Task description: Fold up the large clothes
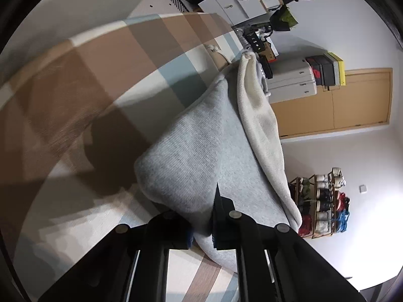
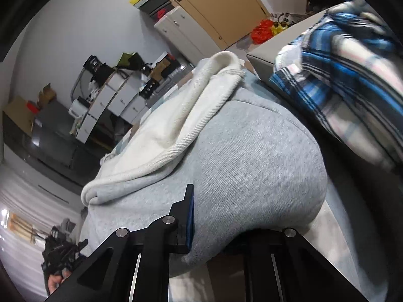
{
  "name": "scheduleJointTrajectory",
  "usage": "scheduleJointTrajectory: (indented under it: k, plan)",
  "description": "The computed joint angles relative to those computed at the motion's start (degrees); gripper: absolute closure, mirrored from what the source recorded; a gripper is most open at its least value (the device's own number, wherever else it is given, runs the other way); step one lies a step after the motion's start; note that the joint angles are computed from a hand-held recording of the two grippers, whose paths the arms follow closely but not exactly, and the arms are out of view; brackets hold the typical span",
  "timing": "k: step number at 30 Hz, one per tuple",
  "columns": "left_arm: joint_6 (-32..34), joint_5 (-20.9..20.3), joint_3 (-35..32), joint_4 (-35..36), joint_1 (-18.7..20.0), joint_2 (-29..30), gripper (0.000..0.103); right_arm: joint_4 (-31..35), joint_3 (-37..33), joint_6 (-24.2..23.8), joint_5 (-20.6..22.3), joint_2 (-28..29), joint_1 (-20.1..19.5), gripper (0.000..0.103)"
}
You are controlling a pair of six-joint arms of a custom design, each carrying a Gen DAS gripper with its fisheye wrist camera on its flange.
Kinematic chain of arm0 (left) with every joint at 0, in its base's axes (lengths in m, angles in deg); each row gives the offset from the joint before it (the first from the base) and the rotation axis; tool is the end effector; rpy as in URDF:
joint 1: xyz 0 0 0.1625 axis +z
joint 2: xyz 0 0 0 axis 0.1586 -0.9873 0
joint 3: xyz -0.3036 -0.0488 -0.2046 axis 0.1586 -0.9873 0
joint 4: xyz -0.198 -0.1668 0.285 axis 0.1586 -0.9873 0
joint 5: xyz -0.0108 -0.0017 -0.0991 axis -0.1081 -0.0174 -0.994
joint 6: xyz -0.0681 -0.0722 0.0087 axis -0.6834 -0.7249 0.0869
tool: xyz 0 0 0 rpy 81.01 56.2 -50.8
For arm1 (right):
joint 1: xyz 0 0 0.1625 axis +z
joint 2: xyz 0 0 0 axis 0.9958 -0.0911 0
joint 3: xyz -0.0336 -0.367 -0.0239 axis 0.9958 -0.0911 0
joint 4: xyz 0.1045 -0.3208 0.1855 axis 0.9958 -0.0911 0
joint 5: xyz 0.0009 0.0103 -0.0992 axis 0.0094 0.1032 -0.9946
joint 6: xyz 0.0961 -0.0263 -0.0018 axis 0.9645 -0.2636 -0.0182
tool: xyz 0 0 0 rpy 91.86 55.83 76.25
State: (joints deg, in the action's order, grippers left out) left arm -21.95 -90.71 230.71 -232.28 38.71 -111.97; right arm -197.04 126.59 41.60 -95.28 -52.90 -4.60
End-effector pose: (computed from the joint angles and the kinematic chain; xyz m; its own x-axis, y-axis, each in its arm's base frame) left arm -0.0679 -0.3903 0.1888 -0.7522 -0.5872 0.2990 -0.5403 0.2899 -0.7899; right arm 0.0302 -0.6554 0.1544 -0.9803 -0.1768 0.0879 -0.1973 0.8668 -0.4579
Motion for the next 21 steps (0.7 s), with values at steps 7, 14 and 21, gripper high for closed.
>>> scheduleJointTrajectory:
  k: [7,14,21]
  plan:
    - [-1.8,1.8,3.8,-3.1,-5.3,0.0,0.099,4.5,8.4,-1.7,0.8,-8.4,-3.2,0.089]
    - [-9.6,2.2,10.9,-5.9,-13.0,-0.1,0.099,5.5,15.1,-4.7,-3.0,-15.1,-4.7,0.089]
    - [0.1,-7.5,8.9,-4.2,-10.9,-4.9,0.09,17.3,13.7,-8.3,-6.7,-19.9,-3.8,0.073]
